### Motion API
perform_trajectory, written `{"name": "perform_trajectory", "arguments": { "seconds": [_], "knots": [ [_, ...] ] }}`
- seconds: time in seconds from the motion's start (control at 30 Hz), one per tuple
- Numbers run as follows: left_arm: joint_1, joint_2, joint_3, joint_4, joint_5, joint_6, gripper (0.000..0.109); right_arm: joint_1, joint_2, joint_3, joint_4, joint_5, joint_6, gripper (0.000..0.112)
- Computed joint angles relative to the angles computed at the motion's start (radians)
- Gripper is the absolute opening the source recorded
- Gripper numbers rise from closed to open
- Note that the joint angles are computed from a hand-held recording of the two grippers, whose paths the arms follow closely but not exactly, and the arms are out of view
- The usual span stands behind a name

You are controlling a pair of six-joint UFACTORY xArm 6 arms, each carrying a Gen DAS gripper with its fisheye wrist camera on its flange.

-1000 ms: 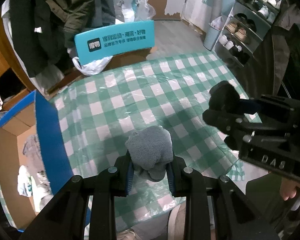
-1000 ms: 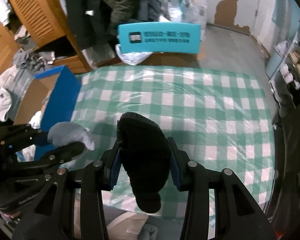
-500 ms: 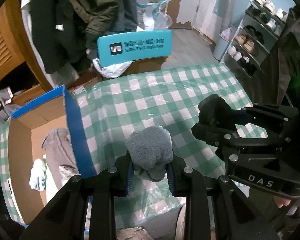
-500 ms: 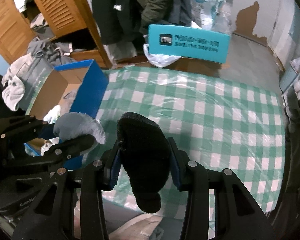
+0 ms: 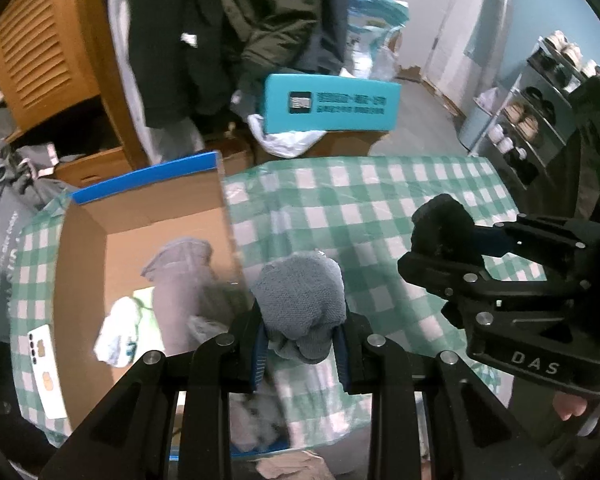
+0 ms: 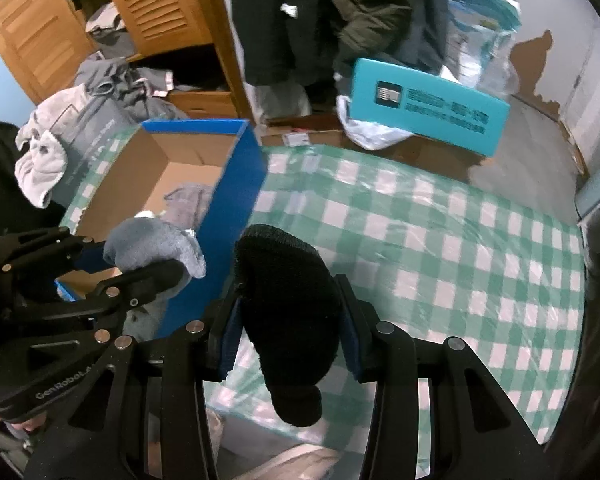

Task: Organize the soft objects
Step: 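Carry the grey and black socks over the box with both grippers, then lower both socks into the box and open both grippers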

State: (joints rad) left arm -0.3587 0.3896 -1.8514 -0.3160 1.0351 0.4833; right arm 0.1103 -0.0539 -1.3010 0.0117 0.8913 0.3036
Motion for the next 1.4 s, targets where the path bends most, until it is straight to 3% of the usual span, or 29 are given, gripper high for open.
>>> {"name": "perform_trajectory", "arguments": {
  "seconds": [0.53,1.07,1.4],
  "knots": [
    [0.112,0.067,-0.066,0.009,-0.009,-0.011,0.028,0.089,0.246,-0.29,0.047,0.051,-0.024,0.042],
    [0.174,0.205,-0.207,0.067,0.054,-0.099,0.028,0.124,0.464,-0.52,0.117,0.107,-0.046,0.042],
    [0.174,0.21,-0.216,0.081,0.06,-0.11,0.044,0.115,0.468,-0.506,0.149,0.058,-0.045,0.05]
  ]
}}
